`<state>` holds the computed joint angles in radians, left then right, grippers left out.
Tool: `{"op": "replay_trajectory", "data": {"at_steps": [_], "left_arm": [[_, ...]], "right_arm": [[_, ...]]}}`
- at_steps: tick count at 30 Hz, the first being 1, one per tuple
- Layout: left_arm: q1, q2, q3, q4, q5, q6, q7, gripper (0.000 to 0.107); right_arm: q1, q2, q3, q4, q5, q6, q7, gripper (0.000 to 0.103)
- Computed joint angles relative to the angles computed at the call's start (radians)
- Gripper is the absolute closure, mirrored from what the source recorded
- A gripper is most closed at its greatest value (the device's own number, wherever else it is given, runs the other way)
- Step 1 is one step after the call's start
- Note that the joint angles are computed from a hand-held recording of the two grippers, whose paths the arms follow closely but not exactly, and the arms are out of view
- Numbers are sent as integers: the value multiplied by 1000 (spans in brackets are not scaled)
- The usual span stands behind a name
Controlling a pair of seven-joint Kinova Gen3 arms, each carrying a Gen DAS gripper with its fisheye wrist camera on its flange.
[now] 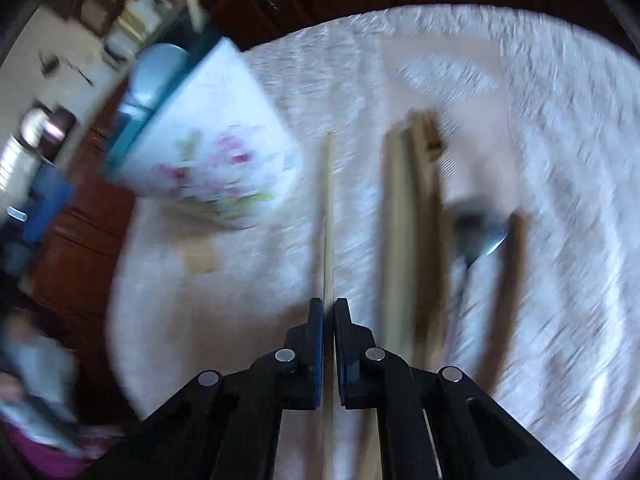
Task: Organize utensils
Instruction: 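Grasp another bamboo chopstick from the pile with the right tool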
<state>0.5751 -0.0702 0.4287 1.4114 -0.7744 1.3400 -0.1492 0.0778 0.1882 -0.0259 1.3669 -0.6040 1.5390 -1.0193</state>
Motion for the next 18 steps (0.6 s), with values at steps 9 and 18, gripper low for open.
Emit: {"op": "replay_trajectory", "data": {"at_steps": [9,18], "left_arm": [[9,19,-22,22,108,-50,-19,68],[47,67,-57,18,178,-95,-56,68]], "right_arm": [[11,-45,23,5,-5,-47,-21,89],[-74,-42,-7,-26,166,-160,-50,89]]}}
